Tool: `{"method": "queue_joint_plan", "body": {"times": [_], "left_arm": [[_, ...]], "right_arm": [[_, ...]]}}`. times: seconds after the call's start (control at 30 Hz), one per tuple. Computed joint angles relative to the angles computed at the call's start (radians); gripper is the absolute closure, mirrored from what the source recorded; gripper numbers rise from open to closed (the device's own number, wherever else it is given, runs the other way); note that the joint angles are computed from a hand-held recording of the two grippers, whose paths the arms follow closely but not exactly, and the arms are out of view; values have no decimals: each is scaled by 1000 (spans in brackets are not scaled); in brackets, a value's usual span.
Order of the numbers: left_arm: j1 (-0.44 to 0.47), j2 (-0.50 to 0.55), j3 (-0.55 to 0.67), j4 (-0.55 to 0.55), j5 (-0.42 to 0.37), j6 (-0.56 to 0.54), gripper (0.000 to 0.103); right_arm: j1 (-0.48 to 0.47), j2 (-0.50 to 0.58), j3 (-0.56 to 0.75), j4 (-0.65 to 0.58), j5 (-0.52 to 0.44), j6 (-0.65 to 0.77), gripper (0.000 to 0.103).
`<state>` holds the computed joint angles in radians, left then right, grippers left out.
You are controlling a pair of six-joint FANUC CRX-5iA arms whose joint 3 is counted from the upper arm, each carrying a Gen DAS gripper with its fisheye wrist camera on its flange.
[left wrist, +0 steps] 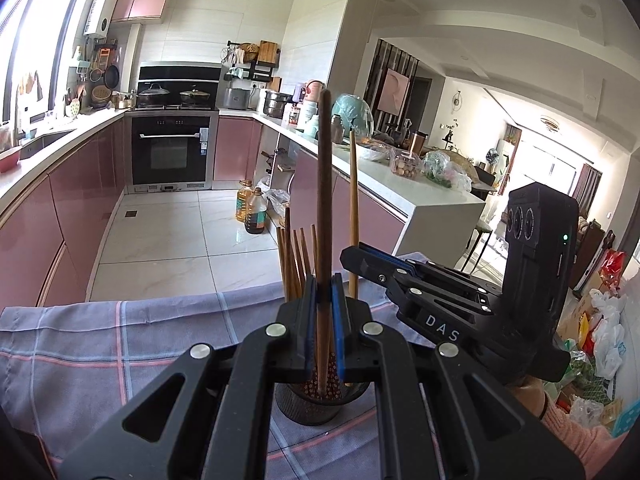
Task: Organize utensils
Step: 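Lower the chopsticks into the mesh cup with both grippers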
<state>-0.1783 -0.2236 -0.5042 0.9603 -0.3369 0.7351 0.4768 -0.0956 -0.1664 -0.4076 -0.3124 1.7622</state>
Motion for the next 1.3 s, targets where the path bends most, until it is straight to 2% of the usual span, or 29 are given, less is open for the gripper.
{"method": "queue_joint_plan", "body": {"times": [0.2,0.37,0.53,0.77,1.3], "left_arm": [[15,29,67,-101,-43,93,95],[19,39,85,-137,-54,125,95],[21,51,99,-162,-65,144,95],[27,67,111,-175,-79,151,95],[28,121,174,-282,-133,236,95]], "right_arm": [[23,-3,-27,62,22,-60,97],[15,9,-13,57,10,-53,97],[31,14,-27,114,29,-103,97],[27,21,-25,102,22,-92,97],[13,39,-20,66,2,-56,97]]}}
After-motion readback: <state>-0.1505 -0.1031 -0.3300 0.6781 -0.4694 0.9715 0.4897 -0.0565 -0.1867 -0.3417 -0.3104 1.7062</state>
